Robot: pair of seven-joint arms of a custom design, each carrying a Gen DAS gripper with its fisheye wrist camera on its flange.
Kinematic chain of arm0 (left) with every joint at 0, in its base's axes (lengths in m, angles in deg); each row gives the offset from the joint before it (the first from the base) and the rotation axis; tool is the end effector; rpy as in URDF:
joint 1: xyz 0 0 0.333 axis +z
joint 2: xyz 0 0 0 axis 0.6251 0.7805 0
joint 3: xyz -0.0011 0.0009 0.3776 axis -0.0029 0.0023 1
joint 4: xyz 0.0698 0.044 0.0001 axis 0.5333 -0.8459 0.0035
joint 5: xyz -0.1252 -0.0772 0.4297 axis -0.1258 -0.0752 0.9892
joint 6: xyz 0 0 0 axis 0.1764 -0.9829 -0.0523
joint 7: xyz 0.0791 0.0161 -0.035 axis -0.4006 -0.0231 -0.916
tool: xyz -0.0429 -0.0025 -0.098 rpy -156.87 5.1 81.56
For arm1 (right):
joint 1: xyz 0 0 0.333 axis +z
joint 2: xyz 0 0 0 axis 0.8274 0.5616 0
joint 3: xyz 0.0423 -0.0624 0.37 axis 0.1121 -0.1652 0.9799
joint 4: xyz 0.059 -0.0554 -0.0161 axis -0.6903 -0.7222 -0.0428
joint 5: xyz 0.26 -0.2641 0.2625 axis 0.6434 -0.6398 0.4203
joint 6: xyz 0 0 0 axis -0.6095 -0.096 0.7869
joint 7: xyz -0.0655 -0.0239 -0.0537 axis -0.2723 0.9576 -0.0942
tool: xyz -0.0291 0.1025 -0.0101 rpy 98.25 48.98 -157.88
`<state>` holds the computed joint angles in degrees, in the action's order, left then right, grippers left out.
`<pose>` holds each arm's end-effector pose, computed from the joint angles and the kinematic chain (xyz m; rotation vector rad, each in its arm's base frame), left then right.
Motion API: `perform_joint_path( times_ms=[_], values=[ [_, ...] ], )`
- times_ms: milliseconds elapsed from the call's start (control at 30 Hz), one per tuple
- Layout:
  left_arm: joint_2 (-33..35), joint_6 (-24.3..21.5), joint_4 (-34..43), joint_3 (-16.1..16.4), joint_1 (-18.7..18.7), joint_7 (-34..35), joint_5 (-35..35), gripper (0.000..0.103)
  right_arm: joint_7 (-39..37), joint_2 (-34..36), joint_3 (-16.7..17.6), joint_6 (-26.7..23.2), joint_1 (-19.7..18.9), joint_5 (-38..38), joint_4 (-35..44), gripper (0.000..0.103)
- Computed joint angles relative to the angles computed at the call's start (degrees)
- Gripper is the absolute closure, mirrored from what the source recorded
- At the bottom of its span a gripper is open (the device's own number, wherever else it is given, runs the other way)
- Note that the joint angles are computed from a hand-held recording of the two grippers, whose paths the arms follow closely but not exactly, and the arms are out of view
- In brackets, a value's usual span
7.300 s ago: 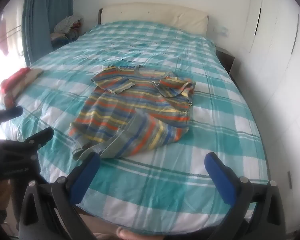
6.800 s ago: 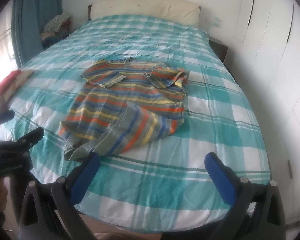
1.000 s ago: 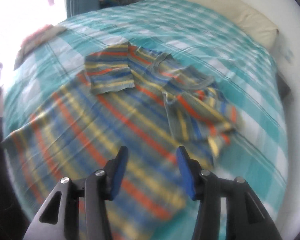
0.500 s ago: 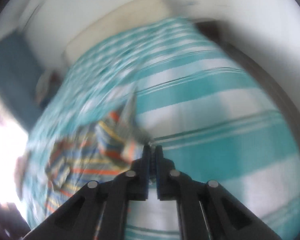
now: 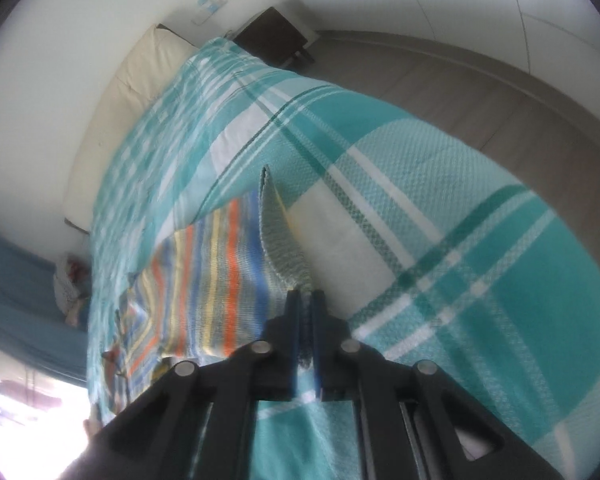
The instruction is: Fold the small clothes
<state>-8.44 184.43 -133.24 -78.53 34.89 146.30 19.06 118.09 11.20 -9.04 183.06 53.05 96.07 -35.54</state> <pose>0.5845 -0.1199 0.5616 -1.9829 1.8459 -0.7744 0.8001 -0.0112 0.5219 -1.0038 2.1453 0.0100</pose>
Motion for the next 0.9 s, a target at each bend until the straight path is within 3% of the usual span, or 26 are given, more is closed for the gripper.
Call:
perform_joint_path(
  times_ms=[67,133,167,200,233,367,533,633,733,833,900],
  values=[
    [-0.3,-0.8,-0.5,0.4,0.0,0.0,-1.3,0.025,-5.1,-0.1,3.4,2.9,-2.7,8.0,-1.3,0.07],
    [-0.4,-1.3,-0.8,0.8,-0.1,0.1,-3.0,0.025,-5.9,0.5,3.6,4.3,-2.5,10.2,-0.8,0.066],
    [-0.3,-1.4,-0.9,1.0,-0.1,0.4,-3.9,0.025,-5.1,1.2,2.8,3.4,-1.9,9.1,0.2,0.07],
    [-0.2,-1.6,-0.8,1.0,-0.1,0.4,-4.5,0.025,-1.9,1.7,0.8,2.1,-0.3,5.2,1.2,0.081],
    [0.0,-1.9,-0.6,0.9,0.0,-0.1,-4.4,0.025,3.2,1.9,-2.5,0.1,2.3,-1.7,2.1,0.101],
    [-0.3,-1.6,-0.9,0.2,0.7,-2.9,-1.7,0.025,17.0,0.3,-10.2,-3.3,8.8,-22.5,1.9,0.102],
    [0.0,-3.8,-0.1,0.2,0.9,-3.3,0.1,0.025,21.6,0.5,-9.2,-4.9,8.3,-29.1,2.1,0.102],
    [-0.5,-4.2,0.2,-0.1,1.5,-3.6,3.4,0.025,20.7,0.2,-8.0,-4.5,7.3,-30.8,1.8,0.102],
    [-1.0,-4.6,1.8,-0.4,2.6,-3.8,9.1,0.025,19.1,-2.4,-7.3,-4.5,6.9,-31.5,-1.0,0.085],
    [-0.4,-3.1,5.0,0.0,3.5,-2.3,12.6,0.025,22.3,-7.7,-9.4,-4.3,9.5,-39.9,-6.4,0.052],
    [1.4,-1.2,8.6,0.9,3.2,1.2,10.9,0.022,23.2,-11.8,-9.3,-2.2,10.5,-44.9,-10.7,0.05]
  ],
)
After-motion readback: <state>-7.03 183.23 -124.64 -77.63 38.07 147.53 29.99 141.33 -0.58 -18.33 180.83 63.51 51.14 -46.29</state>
